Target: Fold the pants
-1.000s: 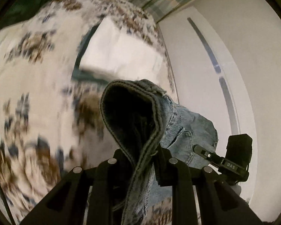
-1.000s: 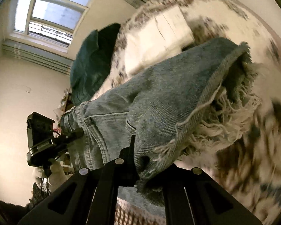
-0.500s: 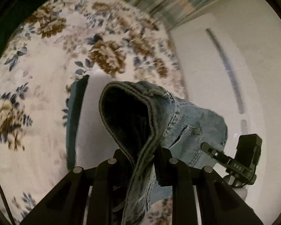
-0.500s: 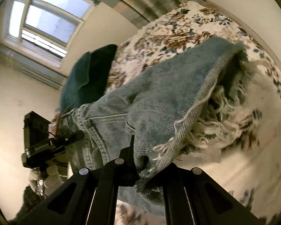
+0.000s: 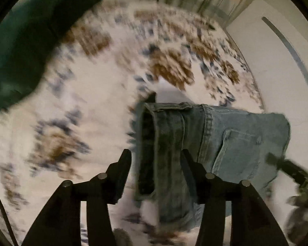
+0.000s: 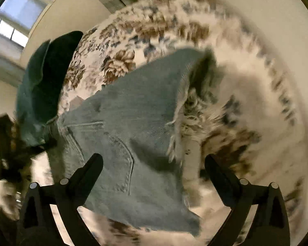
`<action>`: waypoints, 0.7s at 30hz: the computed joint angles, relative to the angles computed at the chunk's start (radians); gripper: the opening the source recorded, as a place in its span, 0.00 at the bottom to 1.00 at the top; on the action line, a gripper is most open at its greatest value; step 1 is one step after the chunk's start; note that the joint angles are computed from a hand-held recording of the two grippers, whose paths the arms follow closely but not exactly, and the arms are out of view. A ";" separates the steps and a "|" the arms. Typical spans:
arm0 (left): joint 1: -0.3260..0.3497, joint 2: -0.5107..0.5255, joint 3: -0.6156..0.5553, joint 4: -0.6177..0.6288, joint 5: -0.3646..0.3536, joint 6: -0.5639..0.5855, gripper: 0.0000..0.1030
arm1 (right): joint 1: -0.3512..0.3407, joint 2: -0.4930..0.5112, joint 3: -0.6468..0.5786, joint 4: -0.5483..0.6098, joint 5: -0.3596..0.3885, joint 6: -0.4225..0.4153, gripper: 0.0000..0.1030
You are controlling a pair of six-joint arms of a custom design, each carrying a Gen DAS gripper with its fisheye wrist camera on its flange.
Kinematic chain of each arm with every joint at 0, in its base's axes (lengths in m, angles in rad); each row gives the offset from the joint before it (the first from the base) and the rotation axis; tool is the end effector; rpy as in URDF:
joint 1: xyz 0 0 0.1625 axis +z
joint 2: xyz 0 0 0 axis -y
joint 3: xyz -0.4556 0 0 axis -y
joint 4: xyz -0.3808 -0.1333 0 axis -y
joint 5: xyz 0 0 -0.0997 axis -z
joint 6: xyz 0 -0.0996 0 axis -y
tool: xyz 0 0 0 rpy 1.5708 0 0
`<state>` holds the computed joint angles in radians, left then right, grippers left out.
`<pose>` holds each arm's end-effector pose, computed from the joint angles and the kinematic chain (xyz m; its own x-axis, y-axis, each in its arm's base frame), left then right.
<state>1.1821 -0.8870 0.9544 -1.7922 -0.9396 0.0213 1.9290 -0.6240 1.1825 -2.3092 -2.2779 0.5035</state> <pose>-0.1173 -0.7933 0.4259 -0.7733 0.2416 -0.5863 0.3911 0.9095 -0.1409 0.3462 -0.7292 0.1703 -0.8258 0.3065 0.4735 0.0611 0.8831 -0.4651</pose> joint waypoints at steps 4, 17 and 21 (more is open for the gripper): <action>-0.060 -0.167 0.258 -0.178 0.072 -0.006 0.76 | 0.097 -0.017 0.051 0.110 -0.230 0.099 0.99; -0.331 -0.549 0.526 -0.018 0.187 -0.224 0.84 | 0.399 -0.096 0.047 0.621 -0.411 0.646 0.99; -0.428 -0.641 0.510 0.146 0.192 -0.322 0.84 | 0.516 -0.079 -0.072 0.872 -0.403 0.815 0.99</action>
<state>0.7542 -1.5276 1.4643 -1.6459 -0.7475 -0.3007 2.4449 -0.7027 1.1108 -1.4373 -2.6810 1.3188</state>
